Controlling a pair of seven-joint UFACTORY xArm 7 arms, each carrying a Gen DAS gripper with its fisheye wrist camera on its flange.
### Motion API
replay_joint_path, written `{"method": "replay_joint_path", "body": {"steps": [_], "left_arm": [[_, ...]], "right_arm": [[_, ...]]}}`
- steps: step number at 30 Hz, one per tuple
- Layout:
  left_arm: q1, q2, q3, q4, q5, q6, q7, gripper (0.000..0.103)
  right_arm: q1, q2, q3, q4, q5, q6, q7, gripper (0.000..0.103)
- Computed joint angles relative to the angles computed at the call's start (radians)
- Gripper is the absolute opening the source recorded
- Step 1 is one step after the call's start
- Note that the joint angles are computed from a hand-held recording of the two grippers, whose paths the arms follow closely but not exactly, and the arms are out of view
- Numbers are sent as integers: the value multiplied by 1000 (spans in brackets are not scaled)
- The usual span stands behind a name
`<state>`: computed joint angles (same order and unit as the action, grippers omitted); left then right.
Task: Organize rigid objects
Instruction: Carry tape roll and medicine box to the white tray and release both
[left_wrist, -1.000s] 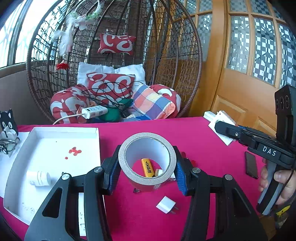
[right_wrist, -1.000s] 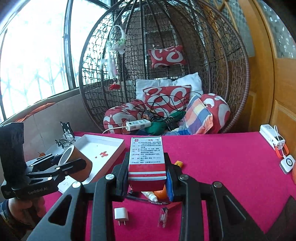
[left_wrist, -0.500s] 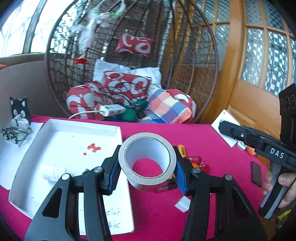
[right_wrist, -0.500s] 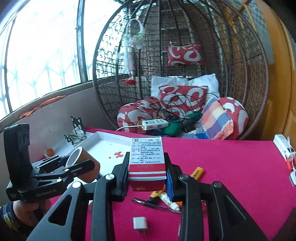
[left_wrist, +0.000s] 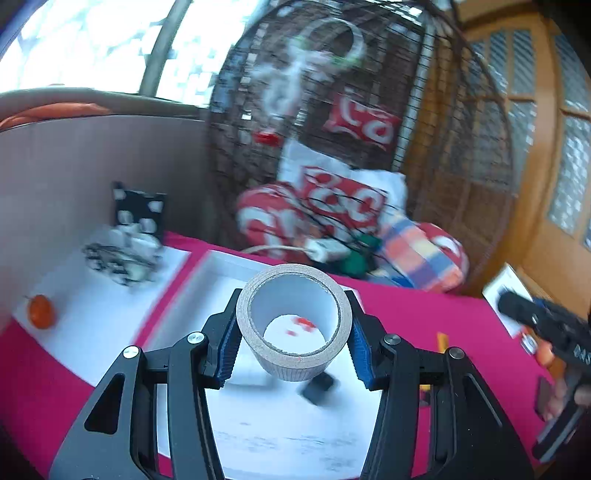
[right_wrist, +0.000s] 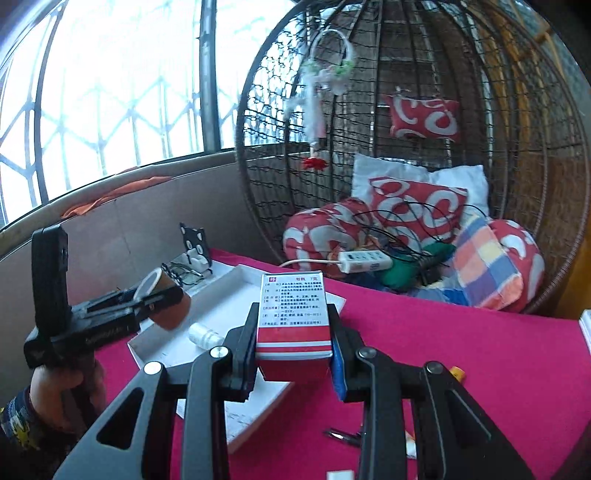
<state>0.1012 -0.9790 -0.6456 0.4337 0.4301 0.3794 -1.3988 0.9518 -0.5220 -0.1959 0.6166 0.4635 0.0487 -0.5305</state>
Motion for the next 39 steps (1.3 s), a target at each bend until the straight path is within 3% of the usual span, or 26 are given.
{"method": "replay_joint_path", "body": {"steps": [4, 8, 14, 20, 22, 24, 27, 28, 29, 30, 31, 35, 36, 39], "left_arm": [[-49, -45, 93, -77, -33, 40, 14, 51], [-53, 3, 143, -113, -53, -1, 36, 51], [28, 167, 127, -57, -30, -88, 67, 51], [121, 311, 83, 9, 16, -135, 61, 51], [137, 333, 77, 13, 28, -151, 44, 51], [149, 331, 64, 12, 43, -159, 27, 57], [177, 299, 30, 13, 72, -145, -1, 95], [187, 282, 17, 14, 82, -136, -13, 103], [194, 269, 7, 17, 89, -123, -22, 103], [196, 258, 2, 18, 94, -112, -30, 103], [191, 249, 1, 21, 95, -96, -36, 103], [168, 207, -3, 14, 95, -71, -77, 103], [159, 191, -7, 12, 90, -53, -92, 103], [133, 137, -24, 11, 86, -15, -138, 103]], "right_arm": [[57, 59, -17, 40, 34, 27, -20, 31], [45, 184, 28, 105, 72, 25, -41, 31], [-73, 379, 136, 230, 80, 55, 17, 31], [-215, 498, 262, 277, -118, 44, 215, 31], [-241, 524, 288, 291, -136, 49, 241, 32], [-265, 530, 311, 287, -147, 39, 267, 32], [-300, 537, 353, 290, -76, 46, 212, 33], [-312, 537, 370, 290, -28, 46, 169, 40], [-324, 533, 384, 286, -10, 42, 156, 50], [-335, 525, 399, 274, 19, 23, 138, 80], [-344, 524, 415, 269, 50, 2, 117, 95], [-354, 489, 445, 246, 205, -24, 6, 97], [-345, 477, 441, 238, 249, -31, -26, 103], [-272, 429, 388, 215, 431, -54, -169, 103]]}}
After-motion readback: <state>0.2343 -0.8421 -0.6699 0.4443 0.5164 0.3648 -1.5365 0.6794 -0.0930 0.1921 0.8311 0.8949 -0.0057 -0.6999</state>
